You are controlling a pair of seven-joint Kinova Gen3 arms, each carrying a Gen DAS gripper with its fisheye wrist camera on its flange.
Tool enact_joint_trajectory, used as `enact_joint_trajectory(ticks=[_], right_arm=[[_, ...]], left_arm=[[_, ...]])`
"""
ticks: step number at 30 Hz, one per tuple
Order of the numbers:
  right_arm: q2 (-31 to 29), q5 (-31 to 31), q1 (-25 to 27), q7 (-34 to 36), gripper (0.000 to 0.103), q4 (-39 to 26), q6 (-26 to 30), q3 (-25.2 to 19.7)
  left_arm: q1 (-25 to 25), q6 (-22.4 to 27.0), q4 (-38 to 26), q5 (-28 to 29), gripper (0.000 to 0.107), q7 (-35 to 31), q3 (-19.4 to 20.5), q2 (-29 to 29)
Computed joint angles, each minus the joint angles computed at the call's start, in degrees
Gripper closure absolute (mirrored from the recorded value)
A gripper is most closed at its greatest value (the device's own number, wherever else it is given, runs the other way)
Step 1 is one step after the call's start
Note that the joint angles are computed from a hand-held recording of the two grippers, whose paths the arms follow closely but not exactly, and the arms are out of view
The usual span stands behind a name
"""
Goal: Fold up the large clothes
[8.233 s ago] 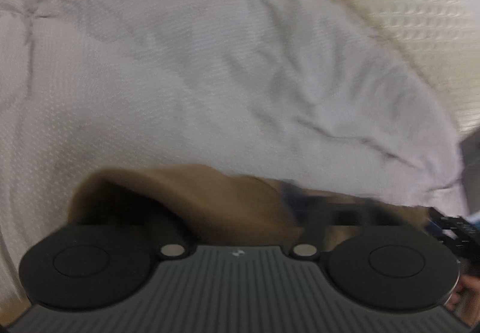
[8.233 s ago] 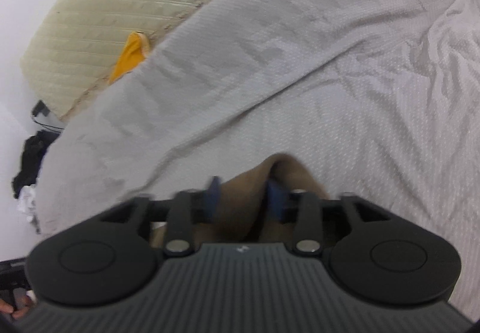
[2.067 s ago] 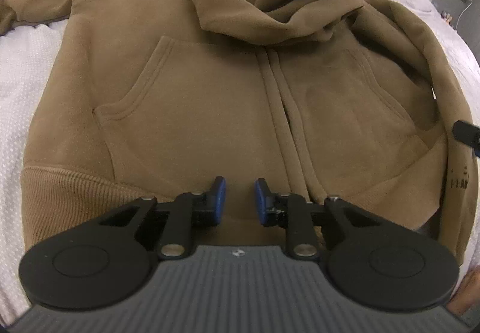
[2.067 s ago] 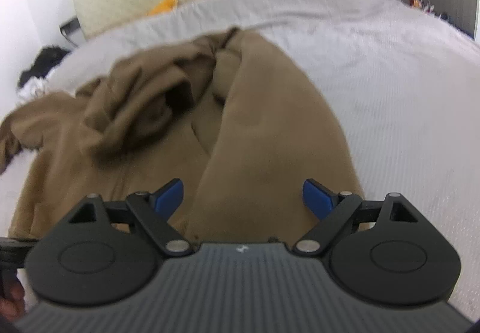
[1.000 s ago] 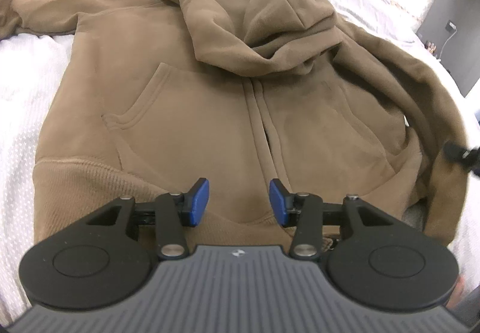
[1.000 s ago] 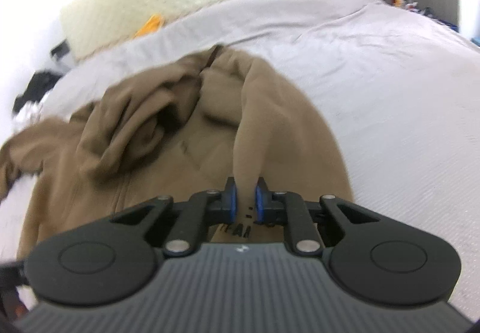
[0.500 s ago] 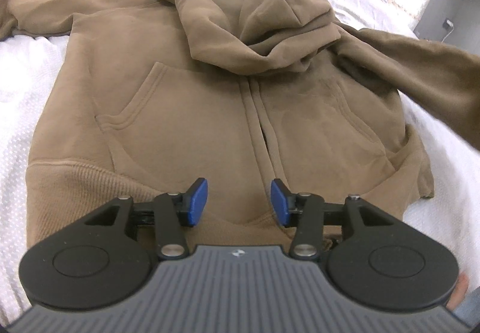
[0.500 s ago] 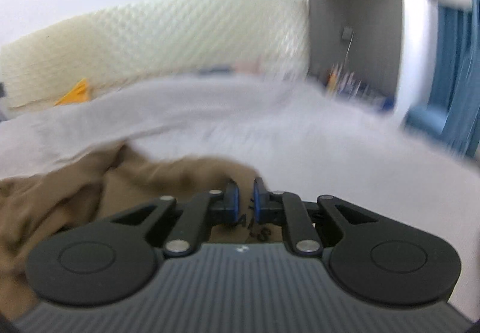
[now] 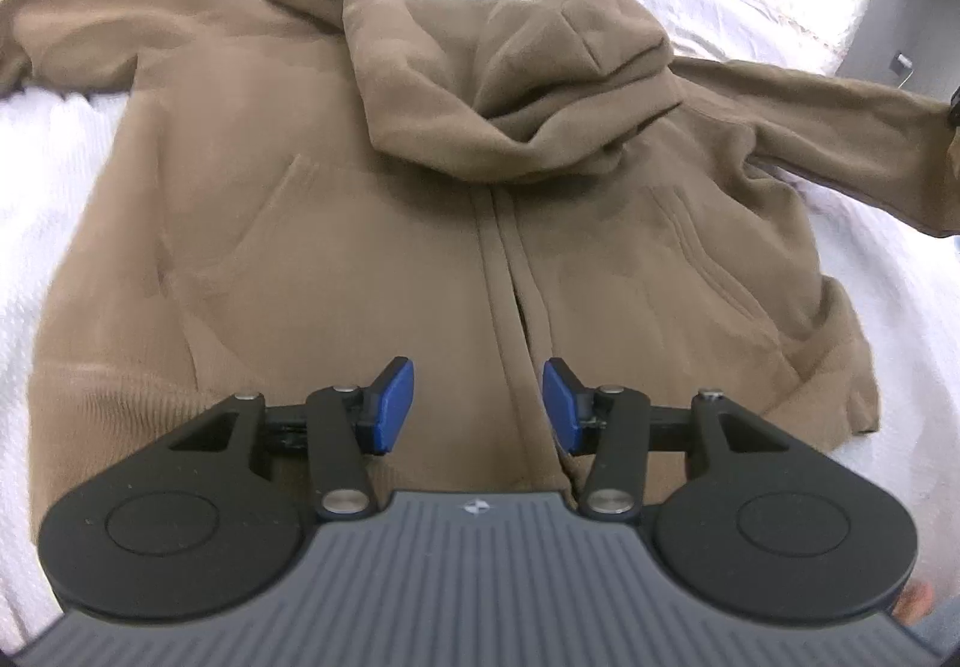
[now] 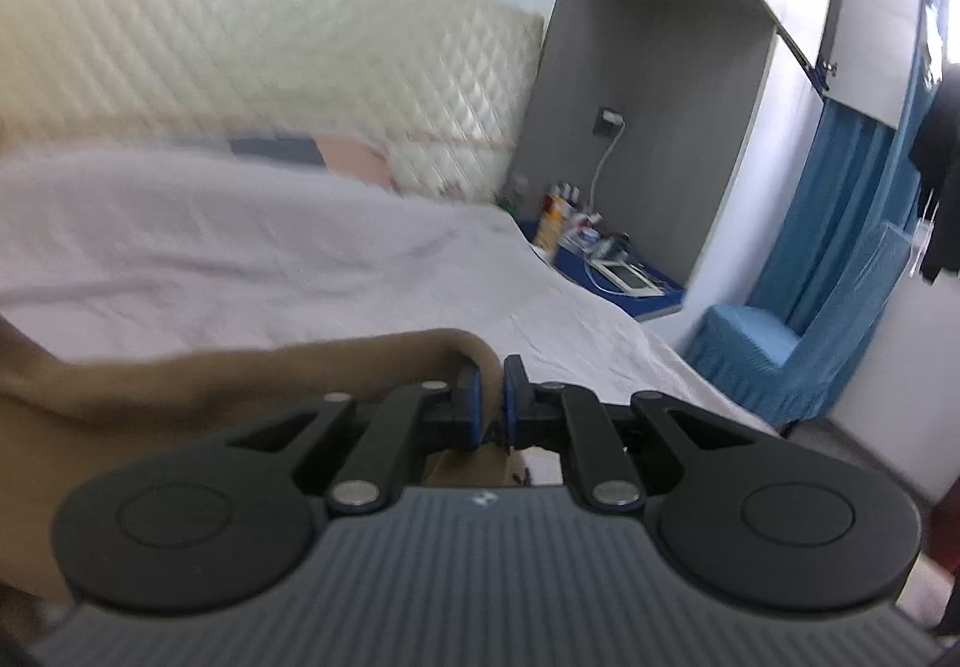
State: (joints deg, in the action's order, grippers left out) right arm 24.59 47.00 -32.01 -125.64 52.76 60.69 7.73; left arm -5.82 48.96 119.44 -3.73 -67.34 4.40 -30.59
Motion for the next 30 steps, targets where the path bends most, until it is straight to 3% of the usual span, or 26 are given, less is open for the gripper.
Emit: enact_joint_trajectory(ticks=[7, 13, 17, 20, 22, 24, 25, 27, 30], right_arm=[[10.01, -7.27, 7.49, 5.94, 0.093, -6.14, -2.05, 1.12], [14.15, -6.22, 7.02, 5.72, 0.093, -1.72, -8.17, 4.08], [14.22, -6.67, 7.07, 5.08, 0.092, 1.24, -10.92, 4.57], [13.43, -8.09, 6.82, 0.57, 0.090, 2.00, -11.85, 5.22], [11.41, -9.22, 6.59, -2.88, 0.080, 3.37, -12.02, 5.18], [8.56, -10.64, 6.90, -5.67, 0.057, 5.76, -13.22, 4.32], [6.83, -11.12, 6.96, -6.62, 0.050, 7.26, -14.06, 3.79], [3.14, -11.89, 7.13, -8.44, 0.023, 11.05, -16.73, 2.57], [-2.84, -12.84, 6.40, -11.97, 0.019, 16.82, -19.39, 0.65]], left_arm=[[-3.25, -2.61, -1.93, -3.19, 0.054, 3.60, 3.45, 3.80], [-1.75, -2.85, -3.89, -0.07, 0.054, 4.62, -1.57, 8.50], [-1.45, -2.35, -3.92, -0.02, 0.054, 4.56, -2.31, 9.30], [-1.00, -2.94, -3.38, -0.67, 0.054, 3.71, -2.21, 8.94], [0.19, -3.44, -2.90, 0.69, 0.054, 2.06, -3.56, 8.22], [-0.73, -3.63, -2.44, -0.28, 0.054, 2.68, -1.94, 6.92], [-1.36, -3.60, -2.33, -1.06, 0.054, 3.52, -0.84, 6.33], [-1.30, -3.73, -2.14, -1.16, 0.054, 3.69, -0.89, 4.83], [-0.85, -3.17, -1.98, 0.27, 0.050, 2.95, -2.69, 2.78]])
